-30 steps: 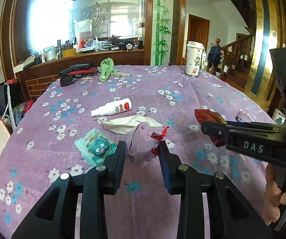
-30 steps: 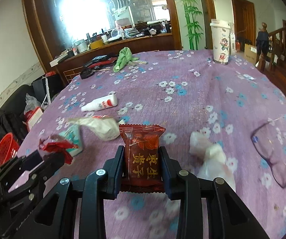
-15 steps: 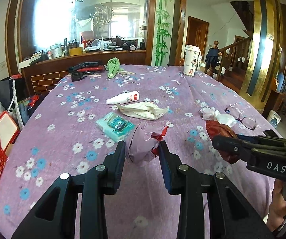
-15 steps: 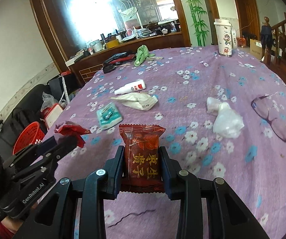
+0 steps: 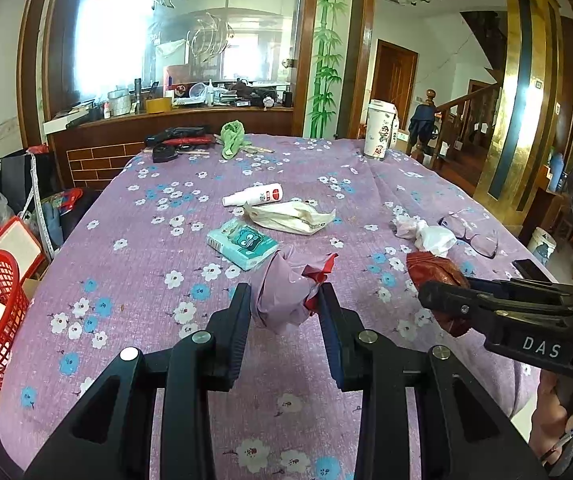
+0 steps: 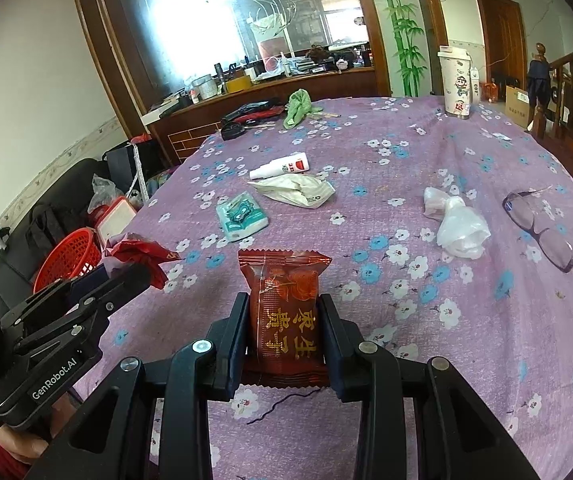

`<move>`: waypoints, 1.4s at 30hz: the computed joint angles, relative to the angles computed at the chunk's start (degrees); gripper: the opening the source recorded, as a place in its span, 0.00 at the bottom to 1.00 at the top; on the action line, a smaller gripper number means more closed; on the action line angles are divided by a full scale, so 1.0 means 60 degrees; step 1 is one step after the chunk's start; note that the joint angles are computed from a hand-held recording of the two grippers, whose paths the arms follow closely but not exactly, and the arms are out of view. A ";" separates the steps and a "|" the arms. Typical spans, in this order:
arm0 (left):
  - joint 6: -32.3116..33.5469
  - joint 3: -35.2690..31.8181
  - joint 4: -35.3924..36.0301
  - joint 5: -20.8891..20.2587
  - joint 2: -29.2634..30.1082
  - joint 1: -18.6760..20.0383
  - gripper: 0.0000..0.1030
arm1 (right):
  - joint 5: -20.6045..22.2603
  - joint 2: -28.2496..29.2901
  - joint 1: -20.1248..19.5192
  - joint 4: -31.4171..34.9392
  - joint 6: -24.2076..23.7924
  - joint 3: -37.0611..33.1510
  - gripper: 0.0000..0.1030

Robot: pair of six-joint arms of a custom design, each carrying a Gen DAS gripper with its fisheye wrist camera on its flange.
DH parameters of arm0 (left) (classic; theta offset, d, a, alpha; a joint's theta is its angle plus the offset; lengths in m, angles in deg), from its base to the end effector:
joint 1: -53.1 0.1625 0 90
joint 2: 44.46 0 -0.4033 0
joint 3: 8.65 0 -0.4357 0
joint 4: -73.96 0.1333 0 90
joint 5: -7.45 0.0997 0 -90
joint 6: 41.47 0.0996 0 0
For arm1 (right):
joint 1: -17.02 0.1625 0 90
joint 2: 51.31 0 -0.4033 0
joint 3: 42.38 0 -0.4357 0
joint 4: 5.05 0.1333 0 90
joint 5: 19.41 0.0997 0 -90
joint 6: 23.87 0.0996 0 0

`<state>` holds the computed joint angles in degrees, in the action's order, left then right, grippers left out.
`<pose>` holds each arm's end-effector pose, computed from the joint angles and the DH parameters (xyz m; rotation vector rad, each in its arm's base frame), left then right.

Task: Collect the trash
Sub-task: 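Lift the snack packet and pink bag off the table with both tools, then carry the snack packet and pink bag over the red wastebasket and open both tools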

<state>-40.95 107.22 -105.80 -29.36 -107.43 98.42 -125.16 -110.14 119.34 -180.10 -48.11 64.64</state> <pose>-0.2435 -0.5492 0.1863 0.5218 2.2375 -1.1263 0.2396 -0.5991 0.1659 0.7239 -2.5857 0.8505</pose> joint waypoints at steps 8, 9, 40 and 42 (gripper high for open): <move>-0.0145 -0.0001 0.0086 0.0032 -0.0039 0.0071 0.31 | 0.0006 0.0188 0.0016 0.0131 0.0006 -0.0185 0.35; -0.0188 0.0009 0.0103 0.0046 -0.0061 0.0085 0.31 | 0.0001 0.0213 0.0017 0.0151 0.0009 -0.0204 0.35; -0.0047 0.1530 -0.0900 0.2584 -0.3603 0.0839 0.32 | 0.1060 0.3049 0.1950 0.3575 -0.0467 -0.3307 0.35; -0.0125 0.1663 -0.0875 0.2930 -0.3949 0.0972 0.32 | 0.1179 0.3416 0.2148 0.3854 -0.0493 -0.3740 0.35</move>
